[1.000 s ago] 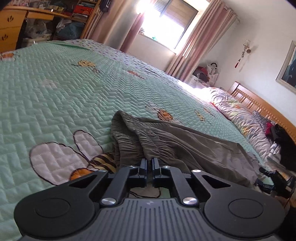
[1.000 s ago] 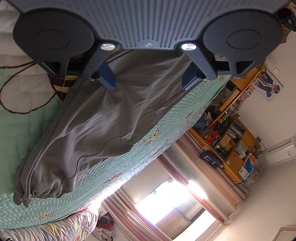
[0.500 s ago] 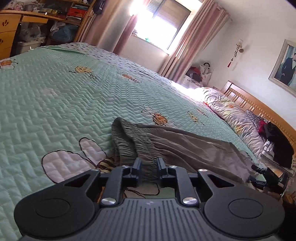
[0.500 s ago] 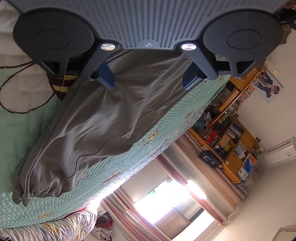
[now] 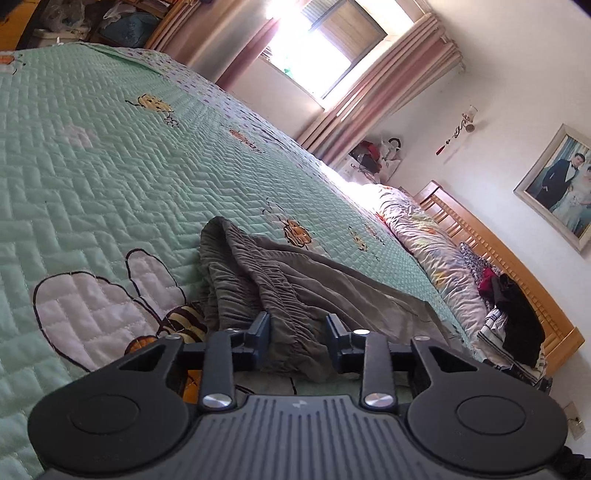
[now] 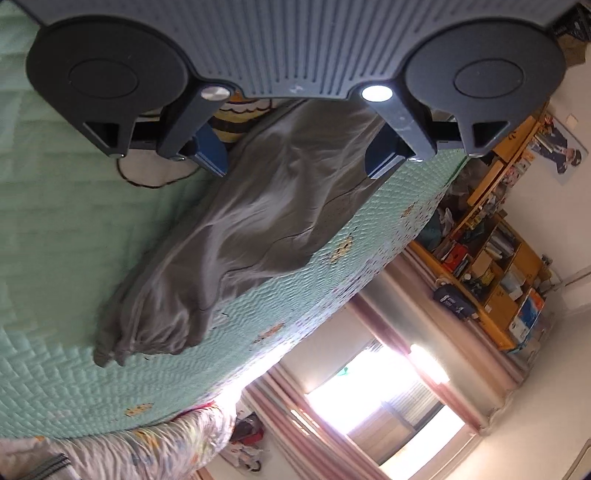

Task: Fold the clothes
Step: 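Grasp the waistband with the left gripper and hold it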

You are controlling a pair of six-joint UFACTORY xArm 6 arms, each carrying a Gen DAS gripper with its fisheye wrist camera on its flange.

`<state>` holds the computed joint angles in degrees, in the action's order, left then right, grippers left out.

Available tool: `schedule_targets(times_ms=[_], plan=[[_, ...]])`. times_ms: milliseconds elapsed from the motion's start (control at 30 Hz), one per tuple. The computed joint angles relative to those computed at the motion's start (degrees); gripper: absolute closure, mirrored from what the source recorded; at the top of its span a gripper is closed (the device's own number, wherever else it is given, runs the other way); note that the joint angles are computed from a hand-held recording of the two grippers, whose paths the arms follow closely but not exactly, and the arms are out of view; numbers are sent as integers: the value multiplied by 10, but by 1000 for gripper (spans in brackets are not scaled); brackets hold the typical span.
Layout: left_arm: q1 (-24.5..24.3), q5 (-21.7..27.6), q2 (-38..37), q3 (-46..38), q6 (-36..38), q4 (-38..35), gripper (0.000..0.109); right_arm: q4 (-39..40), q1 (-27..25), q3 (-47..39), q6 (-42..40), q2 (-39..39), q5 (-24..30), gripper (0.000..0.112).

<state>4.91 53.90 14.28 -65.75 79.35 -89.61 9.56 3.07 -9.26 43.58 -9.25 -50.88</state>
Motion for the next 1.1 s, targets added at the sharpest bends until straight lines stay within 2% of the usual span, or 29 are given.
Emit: schedule_targets(times_ms=[100,200,300,333,400,467,600,667,733,800,867,900,933,967,1033,1100], plan=[[10,31,4,2,-5,1,90,-9,-5,-5,28,19,-5,30],[0,9,17,-13,-34,40,90,26,20,-15,-15,29,1,30],[3,22,44,-35,-62,43,90,40,31,-20,-31,39,-3,28],[-1,9,40,-31,-54,37,90,40,32,-20,-30,41,-5,28],[-8,-17,33,-23,-36,25,100,42,33,-22,-30,46,-9,28],[-13,-56,15,-14,-23,23,103,47,36,-24,-38,48,-7,28],[-11,-106,4,-41,-58,93,109,53,40,-24,-47,48,-7,27],[-9,-138,13,-65,-94,140,109,55,42,-26,-49,52,-10,26],[-2,-143,23,-75,-117,158,109,60,45,-26,-52,54,-14,25],[5,-120,8,-54,-91,131,109,64,47,-27,-54,56,-16,25],[17,-65,-27,-9,-29,70,109,55,42,-24,-49,55,-18,25],[25,-33,-39,8,-15,54,101,51,39,-24,-44,56,-21,25],[24,-26,-50,22,-6,51,95,46,37,-23,-39,58,-24,25],[18,-39,-58,32,-2,53,87,43,34,-23,-39,63,-29,24],[8,-63,-60,38,-17,57,84,47,37,-23,-48,63,-27,23],[13,-44,-64,47,-15,33,82,50,40,-22,-50,53,-17,23]])
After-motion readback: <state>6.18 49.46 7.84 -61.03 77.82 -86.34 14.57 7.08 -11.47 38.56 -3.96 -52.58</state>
